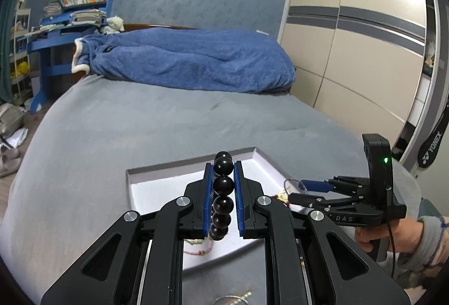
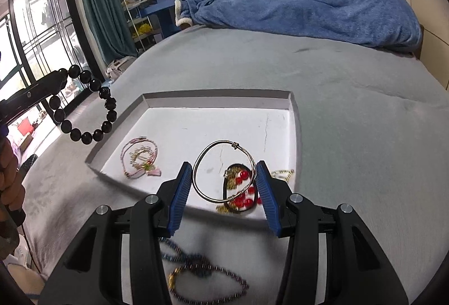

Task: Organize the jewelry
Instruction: 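Carry the black bracelet to the tray with left tool while right tool carries the bangle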

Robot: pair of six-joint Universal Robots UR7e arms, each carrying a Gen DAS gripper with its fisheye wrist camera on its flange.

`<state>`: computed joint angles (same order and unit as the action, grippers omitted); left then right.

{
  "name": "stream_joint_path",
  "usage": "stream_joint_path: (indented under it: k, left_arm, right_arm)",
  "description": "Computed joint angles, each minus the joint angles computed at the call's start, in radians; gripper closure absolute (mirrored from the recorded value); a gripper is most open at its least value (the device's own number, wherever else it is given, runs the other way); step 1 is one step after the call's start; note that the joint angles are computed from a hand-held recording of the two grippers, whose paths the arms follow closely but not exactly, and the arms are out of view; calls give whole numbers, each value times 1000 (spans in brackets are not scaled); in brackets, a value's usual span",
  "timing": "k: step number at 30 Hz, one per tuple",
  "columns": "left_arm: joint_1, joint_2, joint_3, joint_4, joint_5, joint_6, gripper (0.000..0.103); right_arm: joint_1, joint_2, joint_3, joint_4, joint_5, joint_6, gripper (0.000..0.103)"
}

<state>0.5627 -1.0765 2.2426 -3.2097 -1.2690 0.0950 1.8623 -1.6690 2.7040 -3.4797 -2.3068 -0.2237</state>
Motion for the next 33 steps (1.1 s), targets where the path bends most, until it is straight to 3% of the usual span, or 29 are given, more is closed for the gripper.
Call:
stream_joint_path:
  k: [10,20,25,29,31,32,33]
  left_arm:
    - [40,110,-43,16,29,16,88]
    - [55,149,-34,36,51,17,88]
    - [39,148,-16,44,102,20,87]
    - [38,135,5,25,112,13,70]
    - [37,127,14,16,111,12,56]
    - [35,120,26,-1,113,13,43]
    - [32,114,41,-18,112,14,38]
  right_arm:
    - [-79,149,-38,-63,11,-47,56]
    - [-97,190,-38,-100,-4,-80,56]
    - [-91,202,-40,-115,-15,-75,55]
    - [-85,182,-27,-121,-4,-74,52]
    - [-75,168,-16,-141,3,-80,49]
    - [-72,158,-9,-148,9,-83,48]
    - [-67,147,-1,-156,12,-83,47]
